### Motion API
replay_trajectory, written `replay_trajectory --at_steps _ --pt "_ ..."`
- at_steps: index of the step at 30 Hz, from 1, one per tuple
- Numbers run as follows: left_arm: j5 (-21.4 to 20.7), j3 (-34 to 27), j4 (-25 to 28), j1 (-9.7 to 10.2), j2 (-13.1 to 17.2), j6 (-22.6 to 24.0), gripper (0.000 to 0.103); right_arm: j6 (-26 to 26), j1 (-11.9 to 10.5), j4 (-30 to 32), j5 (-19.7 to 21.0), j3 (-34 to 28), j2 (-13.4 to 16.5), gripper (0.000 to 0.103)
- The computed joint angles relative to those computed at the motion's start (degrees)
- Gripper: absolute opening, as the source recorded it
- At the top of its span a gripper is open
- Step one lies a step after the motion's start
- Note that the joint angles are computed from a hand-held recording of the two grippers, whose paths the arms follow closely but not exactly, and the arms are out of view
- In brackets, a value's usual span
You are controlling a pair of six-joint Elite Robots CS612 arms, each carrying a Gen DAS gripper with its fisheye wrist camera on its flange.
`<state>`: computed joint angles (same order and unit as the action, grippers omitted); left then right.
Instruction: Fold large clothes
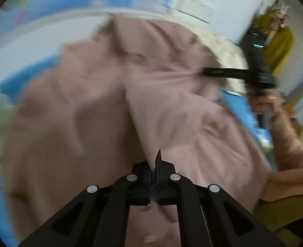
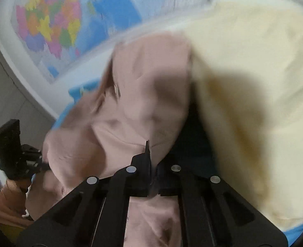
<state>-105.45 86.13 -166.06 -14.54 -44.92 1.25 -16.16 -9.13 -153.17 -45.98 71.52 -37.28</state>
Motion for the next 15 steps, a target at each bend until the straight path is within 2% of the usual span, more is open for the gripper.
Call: replay_trajectory --at_steps 2,3,5,6,7,8,9,10,11,12,15 --pt "5.7 -0.6 1.6 0.25 -0.4 0.2 0.002 3.5 -1.1 -4.1 0.6 0.6 -0.6 0.003" --pt "8.5 -1.5 3.3 0.32 -0.2 0.2 0.003 4.2 -1.1 -5.8 -1.4 0.8 -0.9 0.003" --pt "9.8 -3.4 5.8 0.71 0.8 0.7 0.009 4.1 -1.0 -5.3 -4.7 0.6 -1.1 0.003" --pt "11.5 -4.4 6.7 0.62 1.5 1.4 0.020 4.3 -0.9 -4.5 -5.8 0.2 -0.8 0.003" --pt "14.8 -4.9 7.1 0.19 1.9 1.4 0.030 4.1 -0.6 -3.4 -7.4 -0.2 -0.5 0.004" --pt "16.3 -6.2 8.4 0.05 2.8 1.2 0.038 4.2 -0.3 -2.5 -8.5 -0.6 -0.3 0.009" --pt "15.4 -7.1 10.1 0.32 3.4 1.1 0.044 4.5 -0.2 -1.5 -9.1 -0.9 -0.1 0.012" --pt "12.1 -7.6 11.7 0.80 3.7 0.7 0.060 5.5 -0.3 -2.1 -9.2 -0.6 -0.2 0.018" --pt "8.4 -8.1 13.0 1.59 3.8 1.0 0.067 6.9 -0.4 -4.2 -9.2 0.2 -0.5 0.039" --pt "6.3 -8.1 14.0 2.01 3.8 1.0 0.076 7.9 -0.6 -6.4 -9.0 1.2 -1.0 0.053" --pt "6.5 -6.9 13.9 2.00 3.4 3.0 0.076 8.0 -0.3 -15.9 -11.2 4.7 -2.9 0.055"
